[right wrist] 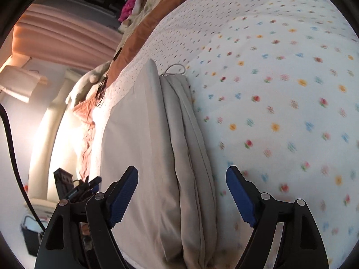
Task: Fold large clothes
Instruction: 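Grasp the jacket beside the right tool with the left tool while the right tool holds, then lift the folded jacket with both tools and carry it to the clothes stack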
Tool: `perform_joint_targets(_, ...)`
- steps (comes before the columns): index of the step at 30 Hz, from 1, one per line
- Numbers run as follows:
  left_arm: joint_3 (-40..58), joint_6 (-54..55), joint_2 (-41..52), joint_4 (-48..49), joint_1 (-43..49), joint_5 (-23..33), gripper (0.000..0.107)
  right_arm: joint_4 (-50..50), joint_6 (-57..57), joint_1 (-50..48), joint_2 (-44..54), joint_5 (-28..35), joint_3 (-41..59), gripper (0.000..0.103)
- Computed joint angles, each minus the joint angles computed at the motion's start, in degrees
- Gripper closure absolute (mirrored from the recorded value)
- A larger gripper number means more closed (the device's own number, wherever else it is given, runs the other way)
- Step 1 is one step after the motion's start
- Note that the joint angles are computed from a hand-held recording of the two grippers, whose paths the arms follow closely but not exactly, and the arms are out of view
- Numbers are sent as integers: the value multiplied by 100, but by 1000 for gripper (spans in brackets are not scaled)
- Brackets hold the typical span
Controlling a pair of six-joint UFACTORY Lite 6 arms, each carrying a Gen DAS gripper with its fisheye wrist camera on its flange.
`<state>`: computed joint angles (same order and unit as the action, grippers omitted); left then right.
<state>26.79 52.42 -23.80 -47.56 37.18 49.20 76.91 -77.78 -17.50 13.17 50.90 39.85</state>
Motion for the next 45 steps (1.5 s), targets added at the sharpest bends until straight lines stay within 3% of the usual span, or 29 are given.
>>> perform_joint_targets(8, 584, 208, 1046, -571, -474, -539, 46, -106, 474, 770, 1633, 168, 1769, 24)
perform_joint_targets(13, 939, 161, 1474, -712, -856, -961, 46, -237, 946, 1149, 2508, 336, 2896, 35)
perform_joint_targets(17, 1314, 43, 1895, -706, -1222, -1254, 57, -635, 1591, 1447, 3105, 403, 3927, 36)
perform_joint_targets(20, 1623, -239, 2217, -616, -1537, -1617, 58, -838, 2045, 1569, 3525, 514, 4613, 36)
perform_joint_targets(25, 2108, -304, 2823, -738, -1751, -1856, 60, -987, 2764, 1635, 4155, 662, 5552, 49)
perform_joint_targets(29, 2345, -358, 3062, -843, -1744, -1754, 71, -863, 2845, 1741, 3964, 351, 5316, 65)
perform_joint_targets(31, 2319, -668, 2898, -595, -1853, -1845, 76, -748, 2670, 1806, 3619, 142, 4917, 82)
perform_joint_targets(33, 2248, -939, 2671, -381, -1930, -1905, 80, -657, 2507, 1908, 3199, -88, 4571, 86)
perform_joint_targets(45, 1847, -1355, 658, -160, -1505, -937, 88, 36, 1883, 2264, 519, -709, 2549, 89)
